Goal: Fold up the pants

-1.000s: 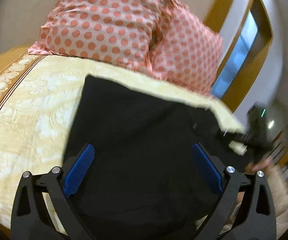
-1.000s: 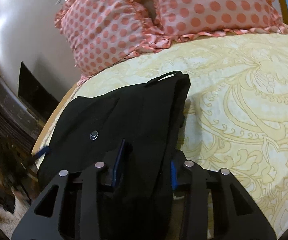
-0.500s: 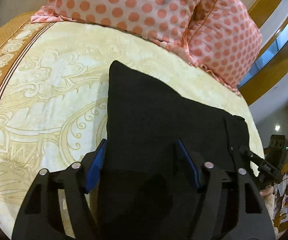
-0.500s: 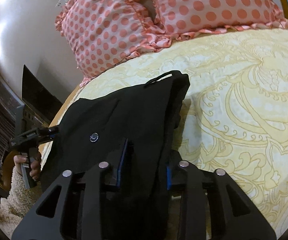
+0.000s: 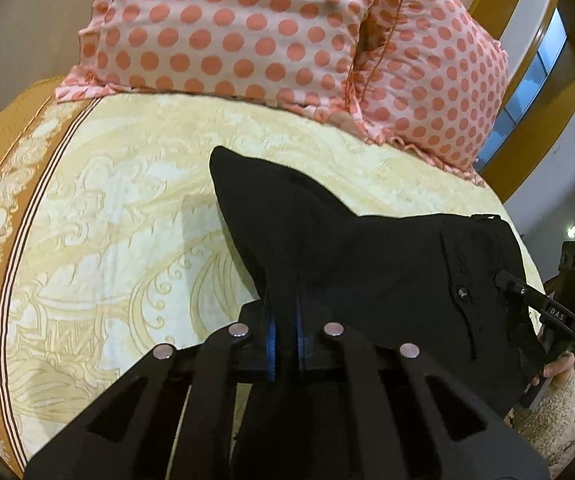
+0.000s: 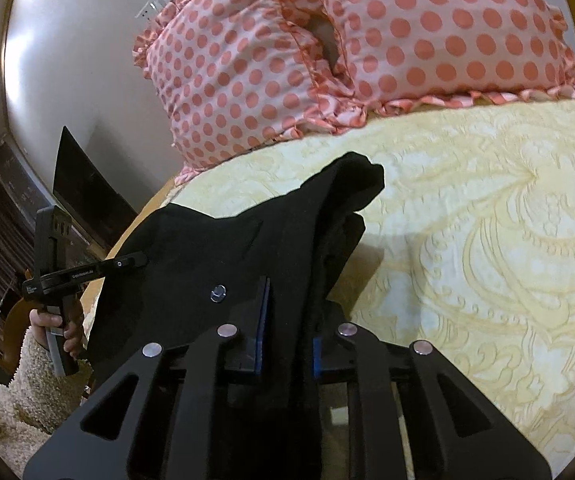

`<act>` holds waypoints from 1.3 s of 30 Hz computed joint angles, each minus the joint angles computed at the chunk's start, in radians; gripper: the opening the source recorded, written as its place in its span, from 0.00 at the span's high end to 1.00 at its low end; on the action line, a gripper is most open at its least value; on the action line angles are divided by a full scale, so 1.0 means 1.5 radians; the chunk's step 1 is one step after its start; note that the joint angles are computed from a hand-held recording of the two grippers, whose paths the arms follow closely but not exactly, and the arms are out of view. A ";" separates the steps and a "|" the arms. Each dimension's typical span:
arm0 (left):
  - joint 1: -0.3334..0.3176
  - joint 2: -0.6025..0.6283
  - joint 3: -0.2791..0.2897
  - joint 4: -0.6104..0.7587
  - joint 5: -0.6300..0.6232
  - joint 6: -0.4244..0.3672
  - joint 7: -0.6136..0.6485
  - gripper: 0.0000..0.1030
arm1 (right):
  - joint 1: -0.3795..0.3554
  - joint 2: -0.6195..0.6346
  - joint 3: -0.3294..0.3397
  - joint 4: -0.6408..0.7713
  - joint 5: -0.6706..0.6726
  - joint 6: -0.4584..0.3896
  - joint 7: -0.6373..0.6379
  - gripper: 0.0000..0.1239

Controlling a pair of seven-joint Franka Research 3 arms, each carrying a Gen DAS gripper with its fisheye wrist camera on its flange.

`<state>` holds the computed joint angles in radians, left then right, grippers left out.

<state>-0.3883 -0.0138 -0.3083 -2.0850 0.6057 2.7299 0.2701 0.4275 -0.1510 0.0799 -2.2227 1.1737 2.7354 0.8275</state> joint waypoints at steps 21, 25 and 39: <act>-0.015 0.291 0.085 0.375 -0.022 -0.142 0.110 0.90 | -0.053 0.338 -0.014 0.398 -0.417 -0.041 0.332 0.88; -0.039 0.297 0.109 0.379 -0.002 -0.158 0.083 0.75 | -0.055 0.354 -0.017 0.412 -0.492 -0.062 0.417 0.76; -0.038 0.210 0.037 0.261 0.022 -0.038 0.111 0.11 | -0.039 0.151 0.025 0.152 -0.608 0.073 0.426 0.55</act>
<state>-0.4450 0.3017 -0.2524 -1.6937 0.6388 2.6735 0.4370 0.3697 0.0755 0.1177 -1.9952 0.2616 2.8446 1.4670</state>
